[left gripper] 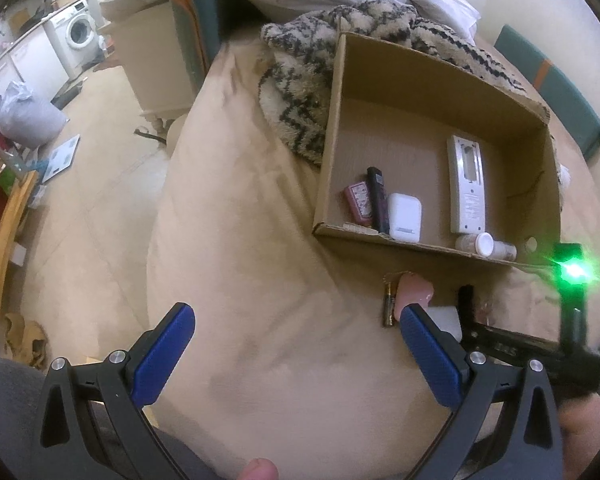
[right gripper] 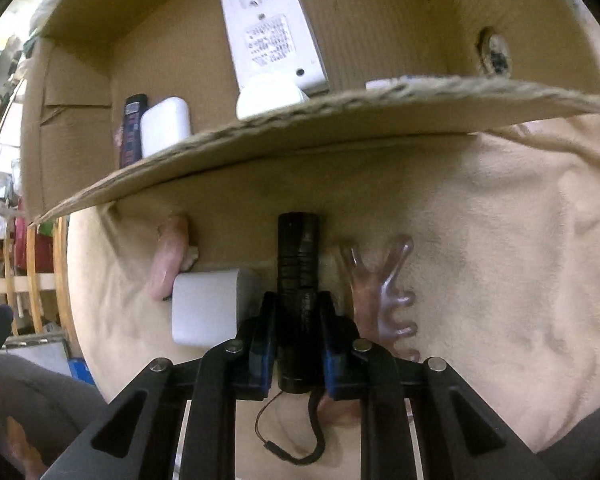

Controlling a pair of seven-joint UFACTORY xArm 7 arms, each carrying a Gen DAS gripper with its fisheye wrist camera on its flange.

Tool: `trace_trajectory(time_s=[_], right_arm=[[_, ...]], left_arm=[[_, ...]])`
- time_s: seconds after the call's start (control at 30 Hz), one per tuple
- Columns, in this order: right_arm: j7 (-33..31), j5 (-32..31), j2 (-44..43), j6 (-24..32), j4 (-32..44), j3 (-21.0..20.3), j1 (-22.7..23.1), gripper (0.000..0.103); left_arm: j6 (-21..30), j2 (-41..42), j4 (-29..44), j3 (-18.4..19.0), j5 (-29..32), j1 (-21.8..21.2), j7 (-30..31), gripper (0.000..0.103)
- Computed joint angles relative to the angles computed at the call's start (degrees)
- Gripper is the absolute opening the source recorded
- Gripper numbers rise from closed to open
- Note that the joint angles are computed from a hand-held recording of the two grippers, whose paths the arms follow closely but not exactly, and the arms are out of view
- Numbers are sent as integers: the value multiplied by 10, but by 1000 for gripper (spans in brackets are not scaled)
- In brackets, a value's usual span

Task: Organize rigid objects
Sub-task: 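Lower the right tool onto the black flashlight and close it, then lift the flashlight with the right tool while the left tool grasps the pink heart keychain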

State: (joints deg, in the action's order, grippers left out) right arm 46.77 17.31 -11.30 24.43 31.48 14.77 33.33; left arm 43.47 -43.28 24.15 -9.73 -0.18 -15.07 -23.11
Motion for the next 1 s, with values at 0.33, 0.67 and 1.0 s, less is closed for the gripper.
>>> trace_trajectory(time_s=[0.33, 0.67, 1.0], right_arm=[[38, -65, -173, 17, -41, 15, 3, 20], [-18, -113, -309, -7, -66, 8, -17, 20], [-13, -118, -319, -42, -96, 7, -30, 20]], left_arm=[[2, 13, 3, -2, 2, 0, -3, 102], [4, 14, 1, -9, 18, 5, -11, 102], [11, 26, 3, -10, 29, 2, -11, 102]])
